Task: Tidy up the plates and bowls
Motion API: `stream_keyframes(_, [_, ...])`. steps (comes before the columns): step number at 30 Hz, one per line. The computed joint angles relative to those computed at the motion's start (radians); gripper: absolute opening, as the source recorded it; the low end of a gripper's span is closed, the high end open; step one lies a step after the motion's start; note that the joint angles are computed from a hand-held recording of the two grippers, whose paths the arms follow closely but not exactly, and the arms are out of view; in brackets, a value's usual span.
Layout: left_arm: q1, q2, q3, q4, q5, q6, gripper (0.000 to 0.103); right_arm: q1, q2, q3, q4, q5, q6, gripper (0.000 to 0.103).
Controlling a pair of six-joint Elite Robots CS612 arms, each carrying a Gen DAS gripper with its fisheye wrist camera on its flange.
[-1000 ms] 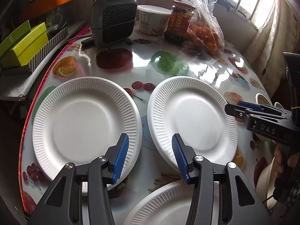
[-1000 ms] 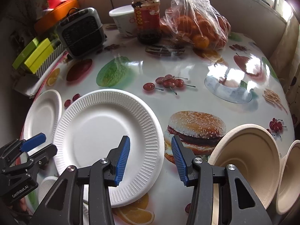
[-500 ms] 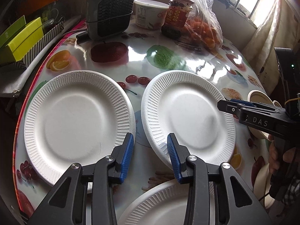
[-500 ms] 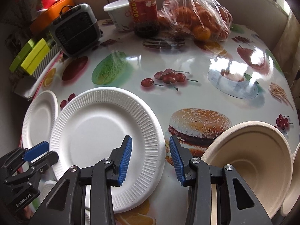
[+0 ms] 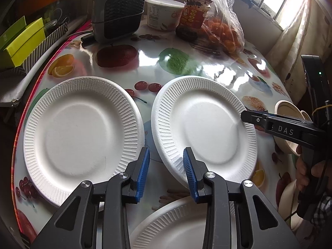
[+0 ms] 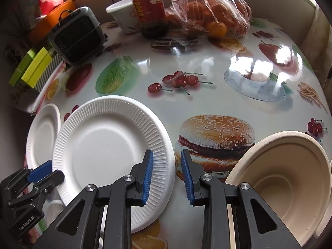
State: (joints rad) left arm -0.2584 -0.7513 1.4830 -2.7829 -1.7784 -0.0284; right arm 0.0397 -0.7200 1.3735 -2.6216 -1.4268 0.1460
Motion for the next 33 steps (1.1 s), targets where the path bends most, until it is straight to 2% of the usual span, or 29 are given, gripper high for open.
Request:
stream_keyframes(2, [0.001, 0.0, -0.002, 0.004, -0.008, 0.001, 0.03, -0.001, -0.001, 0.002, -0.002, 0.009, -0.001, 0.021])
stream_keyframes(8, [-0.001, -0.001, 0.001, -0.001, -0.006, 0.001, 0.027, -0.001, -0.001, 0.004, -0.004, 0.013, -0.001, 0.02])
stream_keyframes(22, [-0.002, -0.006, 0.009, -0.013, -0.001, 0.001, 0.027, -0.01, -0.012, 0.023, -0.026, 0.044, 0.026, 0.017])
stream_keyframes(33, [-0.003, -0.032, 0.044, -0.058, 0.0, 0.003, 0.027, -0.012, -0.05, 0.071, -0.085, 0.053, 0.035, 0.017])
